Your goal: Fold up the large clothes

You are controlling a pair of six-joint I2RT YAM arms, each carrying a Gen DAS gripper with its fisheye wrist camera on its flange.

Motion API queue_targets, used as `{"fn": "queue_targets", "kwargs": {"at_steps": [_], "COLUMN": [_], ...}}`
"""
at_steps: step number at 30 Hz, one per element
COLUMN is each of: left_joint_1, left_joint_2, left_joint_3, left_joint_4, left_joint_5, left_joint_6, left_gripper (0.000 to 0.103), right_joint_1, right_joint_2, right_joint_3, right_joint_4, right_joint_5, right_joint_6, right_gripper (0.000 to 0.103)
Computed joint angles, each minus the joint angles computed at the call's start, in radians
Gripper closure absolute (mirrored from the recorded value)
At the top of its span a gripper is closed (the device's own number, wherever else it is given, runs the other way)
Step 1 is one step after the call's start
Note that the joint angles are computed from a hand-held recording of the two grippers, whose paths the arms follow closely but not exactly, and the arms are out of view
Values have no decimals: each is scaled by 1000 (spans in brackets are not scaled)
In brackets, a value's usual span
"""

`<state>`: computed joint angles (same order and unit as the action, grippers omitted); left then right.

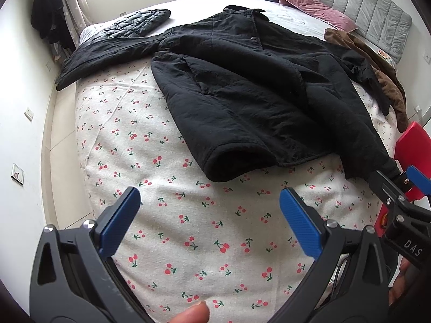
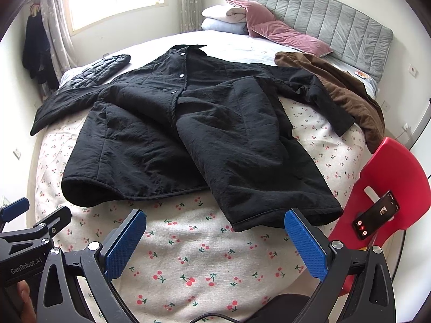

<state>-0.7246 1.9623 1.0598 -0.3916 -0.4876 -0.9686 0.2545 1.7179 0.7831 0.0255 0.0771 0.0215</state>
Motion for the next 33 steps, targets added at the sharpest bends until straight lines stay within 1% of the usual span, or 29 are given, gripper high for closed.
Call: {"fn": "queue_targets", "kwargs": {"at_steps": [12,33], "left_joint_1": [20,88], "left_joint_2": [7,66], "left_joint_3": [24,88], "left_joint_4": [-17,-17], "left_joint_5": [3,26], "left_joint_6": [16,37], "left_gripper": [0,0], "right_joint_1": [0,-47], "right_joint_2": [6,129], "right_joint_3": [25,146], "right_joint_4": [-16,-23], "right_joint_5": [1,-31], "right_joint_6": [-15,-28], "right_gripper": [0,0]}}
